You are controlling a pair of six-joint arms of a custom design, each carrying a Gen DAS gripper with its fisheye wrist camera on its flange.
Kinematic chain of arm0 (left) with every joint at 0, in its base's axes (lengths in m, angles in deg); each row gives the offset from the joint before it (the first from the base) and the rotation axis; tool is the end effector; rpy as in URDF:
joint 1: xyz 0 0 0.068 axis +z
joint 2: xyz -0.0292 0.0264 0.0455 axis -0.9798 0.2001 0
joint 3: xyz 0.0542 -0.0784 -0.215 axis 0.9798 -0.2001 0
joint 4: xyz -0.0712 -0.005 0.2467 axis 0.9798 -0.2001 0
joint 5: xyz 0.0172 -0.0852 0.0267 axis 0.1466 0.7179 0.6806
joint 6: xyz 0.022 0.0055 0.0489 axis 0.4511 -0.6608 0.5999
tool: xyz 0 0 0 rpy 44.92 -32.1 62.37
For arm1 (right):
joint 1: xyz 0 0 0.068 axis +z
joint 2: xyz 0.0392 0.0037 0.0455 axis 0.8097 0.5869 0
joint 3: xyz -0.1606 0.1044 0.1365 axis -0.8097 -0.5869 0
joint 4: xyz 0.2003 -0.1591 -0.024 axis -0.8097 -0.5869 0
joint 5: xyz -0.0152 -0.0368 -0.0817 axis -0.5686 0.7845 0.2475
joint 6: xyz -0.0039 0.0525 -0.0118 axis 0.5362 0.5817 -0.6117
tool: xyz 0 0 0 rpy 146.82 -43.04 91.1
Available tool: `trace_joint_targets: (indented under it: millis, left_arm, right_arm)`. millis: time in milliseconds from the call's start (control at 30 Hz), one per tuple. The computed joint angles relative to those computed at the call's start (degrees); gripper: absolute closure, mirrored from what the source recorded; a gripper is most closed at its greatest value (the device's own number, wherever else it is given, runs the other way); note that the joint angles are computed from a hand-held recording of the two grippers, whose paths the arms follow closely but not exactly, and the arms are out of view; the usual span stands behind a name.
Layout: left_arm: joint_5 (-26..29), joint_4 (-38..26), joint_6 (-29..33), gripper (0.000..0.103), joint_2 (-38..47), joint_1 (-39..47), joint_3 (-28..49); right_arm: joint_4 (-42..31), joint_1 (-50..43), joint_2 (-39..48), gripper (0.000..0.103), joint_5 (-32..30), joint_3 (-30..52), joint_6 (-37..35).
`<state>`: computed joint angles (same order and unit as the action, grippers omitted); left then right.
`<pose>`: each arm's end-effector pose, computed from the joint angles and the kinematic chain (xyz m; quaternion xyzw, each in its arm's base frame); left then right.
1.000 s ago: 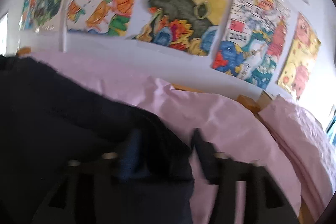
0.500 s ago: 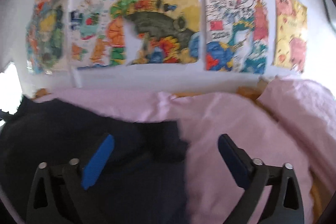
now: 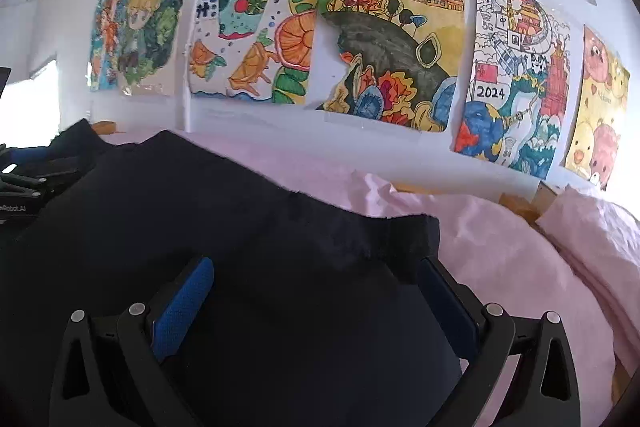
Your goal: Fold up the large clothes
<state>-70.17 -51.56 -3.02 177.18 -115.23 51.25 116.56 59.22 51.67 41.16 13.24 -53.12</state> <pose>0.3005 -0.1990 0.1298 0.0156 0.8871 0.0713 0.4558 0.2905 0.0323 0.1182 -0.1683 0.8302 0.0415 0.5298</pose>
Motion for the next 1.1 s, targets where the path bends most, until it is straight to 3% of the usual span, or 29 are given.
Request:
trace_joint_targets:
  millis: [233, 367, 467, 733, 1100]
  left_arm:
    - [6.9, 2.7, 1.9, 0.001, 5.8, 5.8, 3.2]
    - [8.6, 2.4, 2.5, 0.001, 10.8, 7.4, 7.4]
    - [9.7, 3.1, 2.8, 0.001, 13.2, 8.5, 9.1]
    - [9.4, 3.0, 2.8, 0.001, 16.3, 9.1, 12.3]
    - [7.3, 4.2, 3.4, 0.001, 15.9, 7.9, 10.9]
  right_arm:
    - [-5.5, 1.1, 15.8, 0.0, -0.4, 14.3, 0.6]
    - [-13.3, 0.5, 24.3, 0.0, -3.0, 24.8, 1.0]
    - [-14.1, 0.8, 28.1, 0.0, -2.8, 28.3, 1.5]
    - [-12.7, 1.3, 35.0, 0.0, -2.0, 33.4, 3.4]
    - [-10.9, 1.6, 32.6, 0.0, -0.4, 30.2, 3.7]
